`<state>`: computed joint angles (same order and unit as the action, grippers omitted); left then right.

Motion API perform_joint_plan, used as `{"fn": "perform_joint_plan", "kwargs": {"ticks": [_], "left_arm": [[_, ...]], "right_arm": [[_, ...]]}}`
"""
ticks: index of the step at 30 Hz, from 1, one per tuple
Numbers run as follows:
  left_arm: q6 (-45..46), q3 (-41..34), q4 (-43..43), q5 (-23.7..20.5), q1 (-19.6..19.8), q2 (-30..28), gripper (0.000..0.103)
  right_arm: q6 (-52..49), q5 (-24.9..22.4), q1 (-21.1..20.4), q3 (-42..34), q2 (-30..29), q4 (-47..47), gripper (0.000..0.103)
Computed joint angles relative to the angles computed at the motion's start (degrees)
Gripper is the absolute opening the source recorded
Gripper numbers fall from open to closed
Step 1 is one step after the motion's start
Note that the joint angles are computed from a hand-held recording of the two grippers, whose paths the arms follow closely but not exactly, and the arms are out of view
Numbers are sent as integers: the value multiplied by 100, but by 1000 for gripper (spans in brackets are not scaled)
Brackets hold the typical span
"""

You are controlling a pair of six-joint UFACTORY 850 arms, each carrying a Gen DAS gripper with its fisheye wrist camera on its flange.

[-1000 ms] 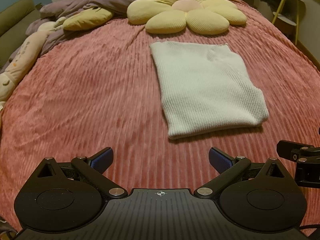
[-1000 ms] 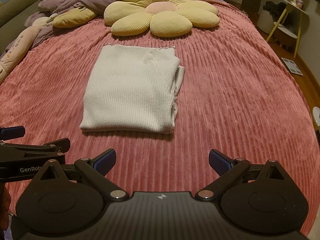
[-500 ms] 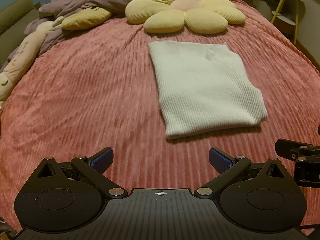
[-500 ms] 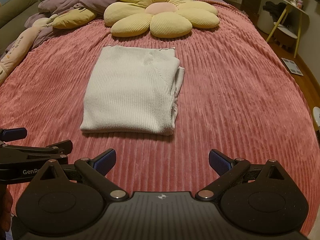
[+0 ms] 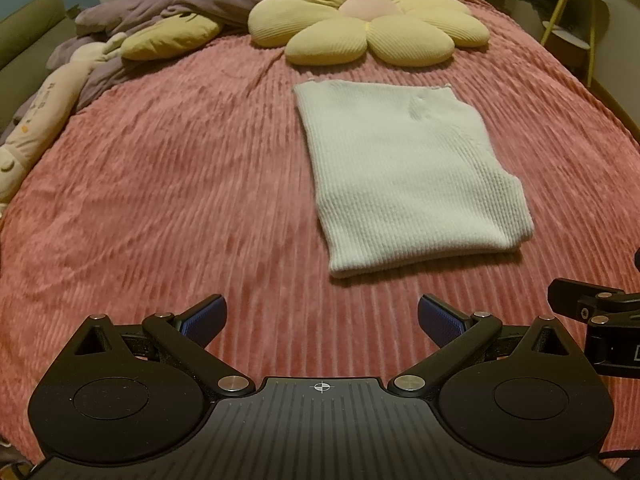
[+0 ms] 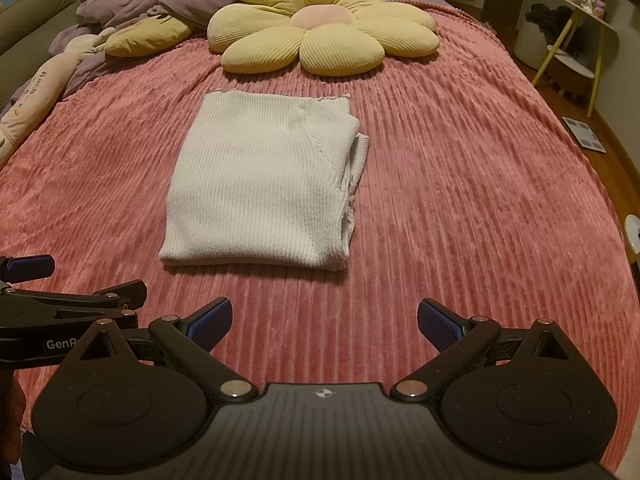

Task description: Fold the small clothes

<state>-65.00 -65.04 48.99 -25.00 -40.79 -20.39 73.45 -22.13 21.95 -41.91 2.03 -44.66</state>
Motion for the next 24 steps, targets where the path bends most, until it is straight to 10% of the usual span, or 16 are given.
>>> {"fn": "perform_joint_plan", "kwargs": {"ticks": [24], "left_arm": [[-73, 20, 74, 119, -4, -12, 103]], "right_arm": [[28, 3, -9, 16, -10, -24, 99]]}}
